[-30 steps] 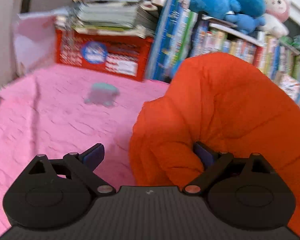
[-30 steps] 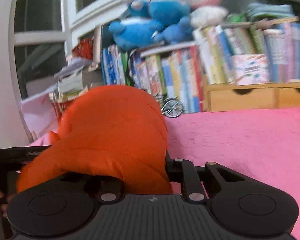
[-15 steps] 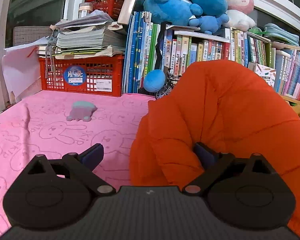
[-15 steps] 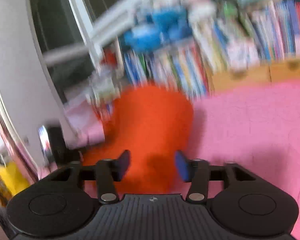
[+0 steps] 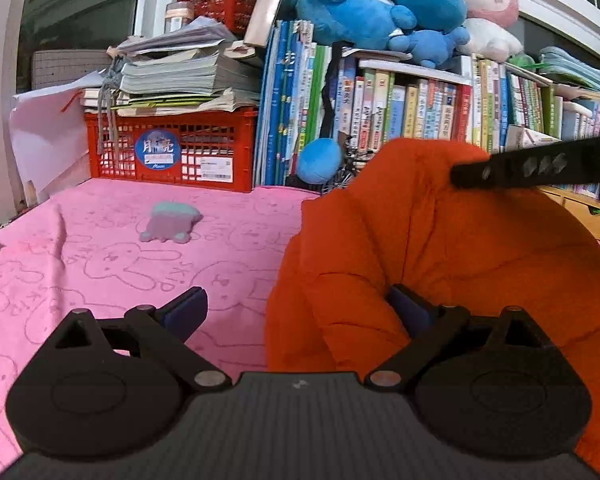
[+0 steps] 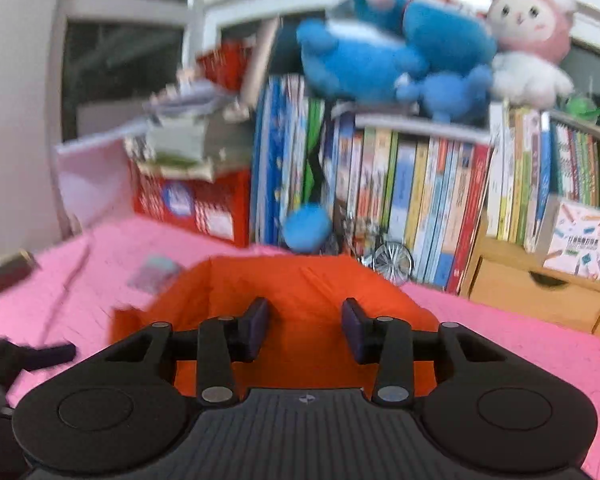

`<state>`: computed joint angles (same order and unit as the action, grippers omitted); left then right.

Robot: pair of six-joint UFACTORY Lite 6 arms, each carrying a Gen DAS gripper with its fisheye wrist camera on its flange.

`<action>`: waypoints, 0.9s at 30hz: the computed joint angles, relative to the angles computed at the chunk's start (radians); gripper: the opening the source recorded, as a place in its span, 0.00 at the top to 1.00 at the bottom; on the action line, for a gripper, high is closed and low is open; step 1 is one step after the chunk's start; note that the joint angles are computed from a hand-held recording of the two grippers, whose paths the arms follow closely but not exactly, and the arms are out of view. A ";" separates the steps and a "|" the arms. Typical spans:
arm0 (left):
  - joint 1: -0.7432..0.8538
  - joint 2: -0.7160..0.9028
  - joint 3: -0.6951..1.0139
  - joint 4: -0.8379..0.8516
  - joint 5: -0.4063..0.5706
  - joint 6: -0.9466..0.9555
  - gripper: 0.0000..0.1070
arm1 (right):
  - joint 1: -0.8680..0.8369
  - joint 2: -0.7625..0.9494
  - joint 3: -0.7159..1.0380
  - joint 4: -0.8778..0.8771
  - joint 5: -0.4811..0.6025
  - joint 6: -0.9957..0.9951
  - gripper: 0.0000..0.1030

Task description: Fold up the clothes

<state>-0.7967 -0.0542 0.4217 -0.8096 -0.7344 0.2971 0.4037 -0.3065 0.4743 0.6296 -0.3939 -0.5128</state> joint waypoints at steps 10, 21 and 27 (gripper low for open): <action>0.019 0.083 0.026 0.078 0.005 -0.065 0.07 | 0.021 0.236 0.105 0.293 0.004 -0.299 0.59; 0.097 0.055 0.062 0.073 0.123 -0.045 0.07 | 0.085 0.366 0.216 0.498 -0.018 -0.565 0.58; 0.056 -0.012 0.102 -0.167 0.016 0.242 0.08 | -0.023 -0.197 -0.167 -0.058 0.105 0.062 0.30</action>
<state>-0.7411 -0.0667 0.5237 -0.9766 -0.7188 0.5395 0.3809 -0.5036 0.3076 0.5716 -0.2889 -0.4511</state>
